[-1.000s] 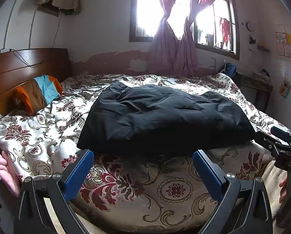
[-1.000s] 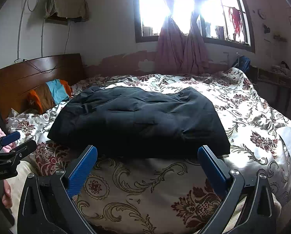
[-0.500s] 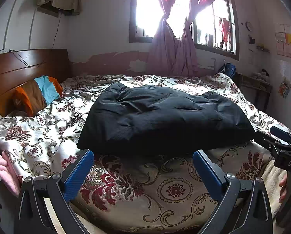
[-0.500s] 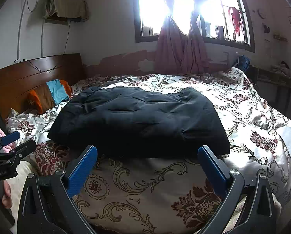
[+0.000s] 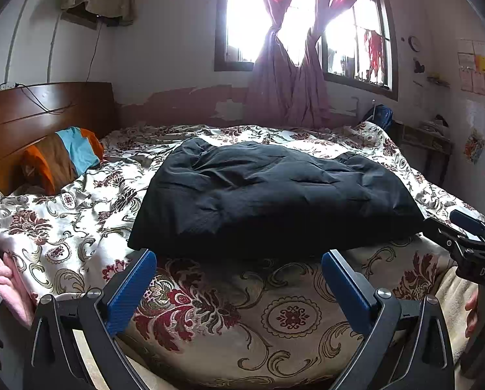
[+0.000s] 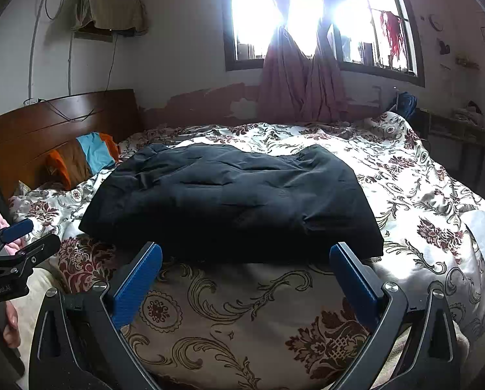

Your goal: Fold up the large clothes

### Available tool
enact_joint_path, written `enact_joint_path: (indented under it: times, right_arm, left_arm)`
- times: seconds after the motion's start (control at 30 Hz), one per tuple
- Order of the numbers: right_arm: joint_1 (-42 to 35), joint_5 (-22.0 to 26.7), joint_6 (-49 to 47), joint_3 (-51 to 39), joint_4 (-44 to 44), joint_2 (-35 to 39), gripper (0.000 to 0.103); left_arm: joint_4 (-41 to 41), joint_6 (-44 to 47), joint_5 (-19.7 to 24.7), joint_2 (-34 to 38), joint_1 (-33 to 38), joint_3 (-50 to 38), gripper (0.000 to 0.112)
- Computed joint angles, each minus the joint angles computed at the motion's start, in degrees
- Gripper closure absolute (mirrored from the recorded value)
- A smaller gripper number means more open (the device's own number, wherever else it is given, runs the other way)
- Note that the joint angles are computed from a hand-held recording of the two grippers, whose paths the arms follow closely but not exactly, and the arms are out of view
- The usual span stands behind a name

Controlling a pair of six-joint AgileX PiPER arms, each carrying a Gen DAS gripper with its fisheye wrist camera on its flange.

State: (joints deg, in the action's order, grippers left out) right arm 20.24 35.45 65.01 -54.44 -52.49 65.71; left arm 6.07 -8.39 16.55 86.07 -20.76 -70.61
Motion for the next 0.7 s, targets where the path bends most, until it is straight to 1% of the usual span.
enact_joint_path:
  times: [0.7]
  right_arm:
    - [-0.2,0.0,-0.5,-0.2,0.4,0.1,0.002]
  left_arm:
    - [0.0,0.0,-0.2,0.0,0.1,0.2,0.010]
